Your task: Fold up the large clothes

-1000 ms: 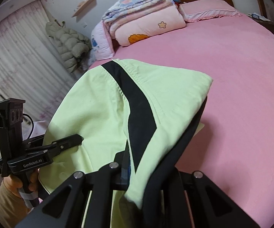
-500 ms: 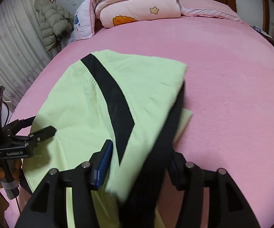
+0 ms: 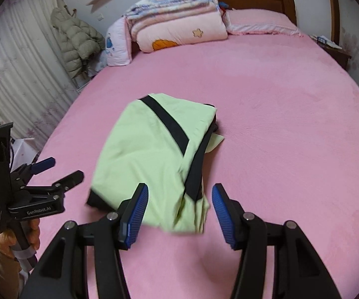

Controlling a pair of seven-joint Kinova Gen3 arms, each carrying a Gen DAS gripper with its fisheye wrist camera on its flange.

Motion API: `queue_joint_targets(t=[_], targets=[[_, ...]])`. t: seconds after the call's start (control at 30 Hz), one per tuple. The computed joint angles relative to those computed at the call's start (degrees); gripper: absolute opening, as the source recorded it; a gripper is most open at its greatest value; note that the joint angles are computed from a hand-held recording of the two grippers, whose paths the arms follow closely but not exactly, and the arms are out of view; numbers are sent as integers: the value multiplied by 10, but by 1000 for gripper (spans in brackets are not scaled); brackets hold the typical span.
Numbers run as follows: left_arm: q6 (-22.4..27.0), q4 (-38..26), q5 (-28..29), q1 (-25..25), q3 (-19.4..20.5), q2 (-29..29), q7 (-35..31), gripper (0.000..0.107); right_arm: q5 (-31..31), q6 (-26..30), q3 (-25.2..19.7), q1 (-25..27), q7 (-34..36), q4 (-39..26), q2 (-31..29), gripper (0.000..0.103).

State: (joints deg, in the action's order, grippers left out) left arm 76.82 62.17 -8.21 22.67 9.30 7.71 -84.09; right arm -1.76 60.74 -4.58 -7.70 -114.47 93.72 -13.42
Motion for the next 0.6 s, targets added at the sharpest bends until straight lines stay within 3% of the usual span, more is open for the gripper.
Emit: queue_joint_targets(t=[0.13, 0.2, 0.43, 0.6], targets=[[61, -24, -13, 30, 24, -46, 28, 103, 10, 73, -25, -4, -27, -37, -43, 53], [85, -33, -47, 53, 46, -66, 54, 103, 16, 106, -37, -4, -35, -49, -73, 53], [173, -79, -141, 112, 155, -127, 178, 103, 20, 218, -80, 14, -63, -90, -166, 54], [242, -107, -211, 129, 250, -132, 266, 103, 13, 276, -92, 38, -65, -105, -230, 54]])
